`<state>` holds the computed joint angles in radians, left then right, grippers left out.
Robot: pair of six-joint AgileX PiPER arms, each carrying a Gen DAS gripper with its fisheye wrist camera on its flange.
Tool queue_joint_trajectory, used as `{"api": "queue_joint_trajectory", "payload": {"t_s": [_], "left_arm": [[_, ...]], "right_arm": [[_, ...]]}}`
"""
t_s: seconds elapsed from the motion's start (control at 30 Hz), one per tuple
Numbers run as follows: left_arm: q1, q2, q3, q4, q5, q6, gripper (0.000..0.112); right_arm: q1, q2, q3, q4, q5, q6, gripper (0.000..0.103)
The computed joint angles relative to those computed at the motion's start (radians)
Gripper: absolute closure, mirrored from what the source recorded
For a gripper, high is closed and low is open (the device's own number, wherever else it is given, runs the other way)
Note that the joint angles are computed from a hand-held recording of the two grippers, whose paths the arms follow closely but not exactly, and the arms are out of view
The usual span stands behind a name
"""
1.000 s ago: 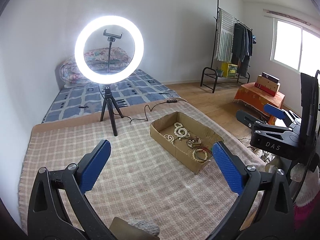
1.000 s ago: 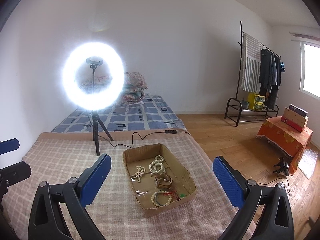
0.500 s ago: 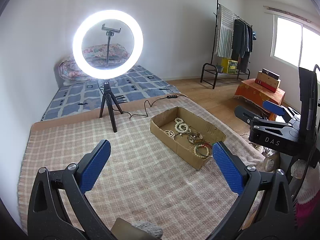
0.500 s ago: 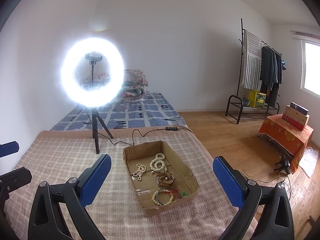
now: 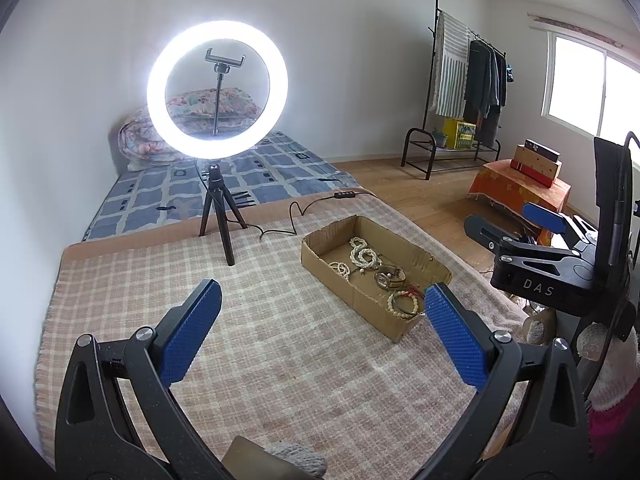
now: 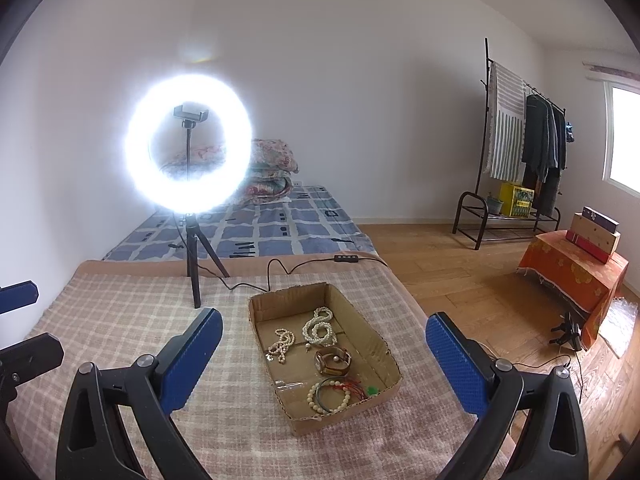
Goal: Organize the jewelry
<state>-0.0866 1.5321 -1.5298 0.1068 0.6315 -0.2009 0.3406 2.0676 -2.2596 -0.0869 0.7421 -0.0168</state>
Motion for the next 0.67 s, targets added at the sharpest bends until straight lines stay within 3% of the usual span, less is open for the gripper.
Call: {"api": "queue_joint_trajectory", "payload": {"t_s": [0.4,0.67], "left_arm": [[-0.007,0.002,-0.002,0.023,0.002,-0.016,0.009],[-0.031,-0.007,0.021,0.122,-0.023,-0.075,0.009]], "right_arm": [[0.010,0.010,-0.010,-0.017,0.007,-0.009,0.000],[0.013,0.018,-0.021,-0.023,0.018,-0.012,0.000]]}}
